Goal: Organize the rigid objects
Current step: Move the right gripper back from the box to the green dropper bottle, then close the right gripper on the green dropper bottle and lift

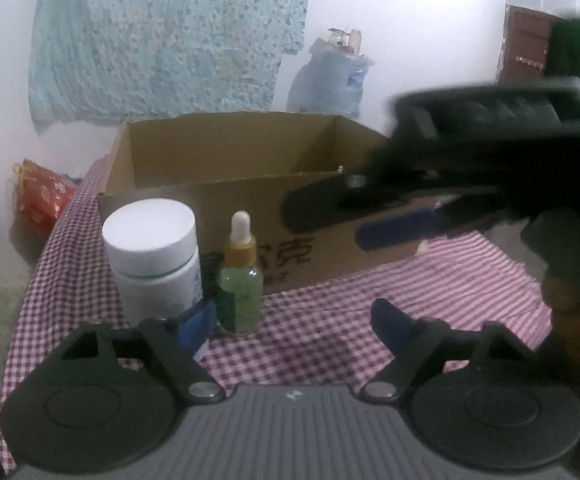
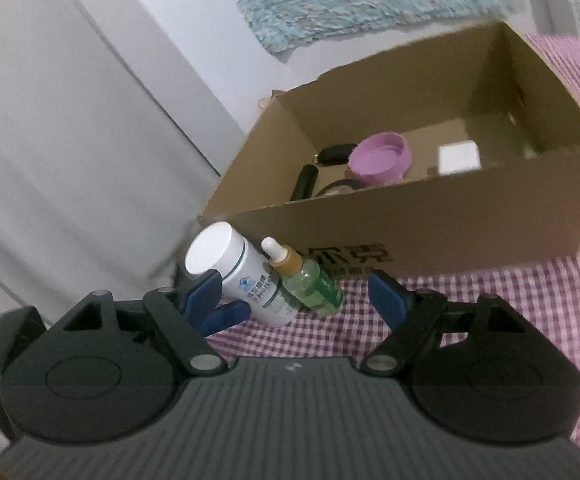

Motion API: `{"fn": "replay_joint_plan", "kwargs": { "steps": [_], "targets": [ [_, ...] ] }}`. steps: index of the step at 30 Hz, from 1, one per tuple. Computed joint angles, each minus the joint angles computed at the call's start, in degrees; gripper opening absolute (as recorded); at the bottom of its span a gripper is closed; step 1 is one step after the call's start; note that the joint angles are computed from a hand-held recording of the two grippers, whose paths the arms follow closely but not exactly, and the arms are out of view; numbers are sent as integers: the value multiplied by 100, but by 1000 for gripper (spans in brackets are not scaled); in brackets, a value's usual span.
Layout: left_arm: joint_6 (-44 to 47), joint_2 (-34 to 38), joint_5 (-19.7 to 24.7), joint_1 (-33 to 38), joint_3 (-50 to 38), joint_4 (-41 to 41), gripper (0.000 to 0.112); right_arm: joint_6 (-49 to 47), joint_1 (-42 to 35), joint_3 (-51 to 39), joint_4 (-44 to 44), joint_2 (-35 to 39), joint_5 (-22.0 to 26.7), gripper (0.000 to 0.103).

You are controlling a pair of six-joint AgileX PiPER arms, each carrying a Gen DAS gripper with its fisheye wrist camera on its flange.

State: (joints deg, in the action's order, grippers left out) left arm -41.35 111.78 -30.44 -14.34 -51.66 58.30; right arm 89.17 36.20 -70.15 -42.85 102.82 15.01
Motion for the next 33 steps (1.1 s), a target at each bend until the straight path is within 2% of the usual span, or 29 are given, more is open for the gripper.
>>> {"fn": "replay_joint_plan", "kwargs": {
  "steps": [4, 10, 15, 19, 25, 28, 30, 33],
  "targets": [
    [991, 201, -100, -112, 72, -885, 73, -557, 223, -765, 95, 463, 723, 67],
    [1882, 464, -155, -312, 20, -1908, 71, -1338, 261, -1484, 474, 887, 1162, 49],
    [1880, 672, -22, -409, -201, -2060, 64, -1759, 207, -1897, 665, 1175, 1339, 38],
    [1779, 808, 157, -461, -389, -2121, 64, -1894, 164, -1998, 688, 1261, 1355, 31],
    [2058, 924, 187, -527, -447, -2516, 62, -2007, 101, -2016, 780, 1323, 1229, 27],
    [2184, 965, 182, -556, -463, -2779, 50, -2114, 89, -2030, 833, 1330, 1191, 21],
    [2305, 958, 216, -563, -455, -3007, 32, -2162, 98, -2041, 866, 1338, 1190, 19],
    [1789, 966, 238, -445, -516, -2551, 31, -2070, 122, -1997, 767, 1303, 1222, 18]
  ]
}}
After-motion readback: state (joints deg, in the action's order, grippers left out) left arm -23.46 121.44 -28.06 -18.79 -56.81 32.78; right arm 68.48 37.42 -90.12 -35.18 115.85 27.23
